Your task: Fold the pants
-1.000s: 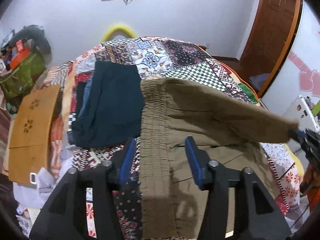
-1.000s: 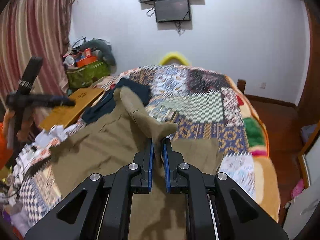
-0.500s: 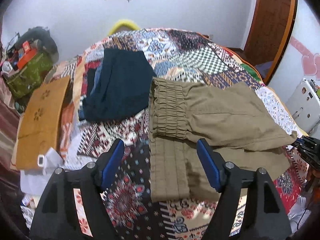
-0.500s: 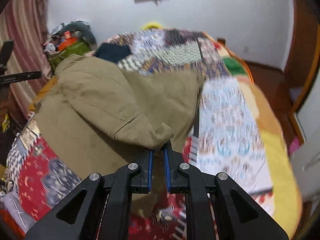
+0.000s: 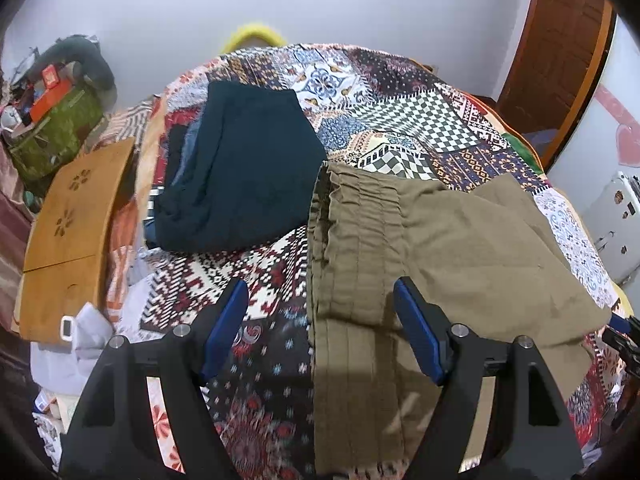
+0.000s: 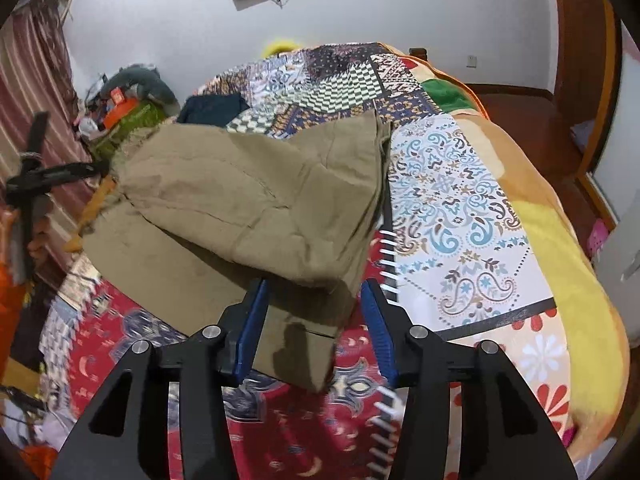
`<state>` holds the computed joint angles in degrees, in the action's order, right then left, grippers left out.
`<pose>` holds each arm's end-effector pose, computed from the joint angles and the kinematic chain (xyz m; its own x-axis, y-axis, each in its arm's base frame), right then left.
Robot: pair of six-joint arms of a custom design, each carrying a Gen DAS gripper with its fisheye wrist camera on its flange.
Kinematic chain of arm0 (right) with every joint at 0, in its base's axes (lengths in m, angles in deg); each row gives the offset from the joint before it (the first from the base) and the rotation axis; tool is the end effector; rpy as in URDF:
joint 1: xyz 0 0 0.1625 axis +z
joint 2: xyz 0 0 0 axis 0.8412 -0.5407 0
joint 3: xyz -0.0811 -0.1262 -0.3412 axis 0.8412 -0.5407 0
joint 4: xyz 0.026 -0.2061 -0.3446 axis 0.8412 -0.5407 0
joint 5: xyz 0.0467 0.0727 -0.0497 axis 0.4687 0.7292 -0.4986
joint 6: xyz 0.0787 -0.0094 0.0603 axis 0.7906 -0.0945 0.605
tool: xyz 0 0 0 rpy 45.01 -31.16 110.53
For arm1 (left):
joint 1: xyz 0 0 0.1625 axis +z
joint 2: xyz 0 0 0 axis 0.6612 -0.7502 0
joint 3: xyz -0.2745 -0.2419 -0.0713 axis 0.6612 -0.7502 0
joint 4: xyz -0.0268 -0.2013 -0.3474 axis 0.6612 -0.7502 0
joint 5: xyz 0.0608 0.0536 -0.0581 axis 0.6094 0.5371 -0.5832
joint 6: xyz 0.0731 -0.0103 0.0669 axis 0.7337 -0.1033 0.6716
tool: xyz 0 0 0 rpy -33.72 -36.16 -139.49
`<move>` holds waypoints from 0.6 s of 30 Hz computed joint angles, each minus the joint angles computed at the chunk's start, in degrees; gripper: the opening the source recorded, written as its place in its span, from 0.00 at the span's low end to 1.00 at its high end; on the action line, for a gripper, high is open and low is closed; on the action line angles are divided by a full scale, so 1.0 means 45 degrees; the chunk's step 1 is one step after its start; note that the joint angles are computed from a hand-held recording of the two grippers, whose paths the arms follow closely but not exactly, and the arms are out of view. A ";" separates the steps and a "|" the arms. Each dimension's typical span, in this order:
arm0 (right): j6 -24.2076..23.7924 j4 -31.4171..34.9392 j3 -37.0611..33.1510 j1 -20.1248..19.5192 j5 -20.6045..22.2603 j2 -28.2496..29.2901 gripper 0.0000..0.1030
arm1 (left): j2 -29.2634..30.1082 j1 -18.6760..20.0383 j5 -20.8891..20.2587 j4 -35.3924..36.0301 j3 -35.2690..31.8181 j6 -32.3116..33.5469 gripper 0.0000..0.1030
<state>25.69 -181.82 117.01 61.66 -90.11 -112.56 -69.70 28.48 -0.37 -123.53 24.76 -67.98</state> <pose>0.3028 -0.4163 0.0584 -0.8653 0.1381 0.4819 -0.2134 0.7683 -0.6034 -0.0542 -0.6964 0.3085 -0.6869 0.3761 -0.6219 0.6025 0.7732 -0.1979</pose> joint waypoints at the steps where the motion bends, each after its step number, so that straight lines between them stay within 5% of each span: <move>1: -0.0015 -0.0110 -0.0073 0.0035 -0.0025 0.0078 0.43 | 0.0186 0.0053 -0.0102 0.0120 -0.0223 0.0080 0.72; 4: -0.0140 -0.0085 -0.0449 0.0015 -0.0197 0.0375 0.43 | 0.0614 0.0183 -0.0549 0.0523 -0.0737 0.0344 0.60; 6: -0.0175 0.0077 -0.0698 -0.0096 -0.0330 0.0549 0.43 | 0.0813 0.0285 -0.0968 0.1125 -0.1109 0.0185 0.42; 11: -0.0768 -0.0295 -0.0946 -0.0219 -0.0306 0.0816 0.43 | 0.0645 0.0205 -0.0919 0.0811 -0.0664 0.0647 0.28; 15: -0.1116 -0.0467 -0.1050 -0.0267 -0.0176 0.0850 0.21 | 0.0397 0.0160 -0.0928 0.1080 -0.0727 0.0435 0.07; 18: -0.1723 -0.1045 -0.1126 -0.0179 -0.0259 0.0896 0.14 | 0.0149 0.0096 -0.1334 0.1654 -0.0931 0.0113 0.05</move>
<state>17.93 -186.52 111.95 60.86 -91.28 -108.53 -69.03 28.91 -6.37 -116.09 20.57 -67.48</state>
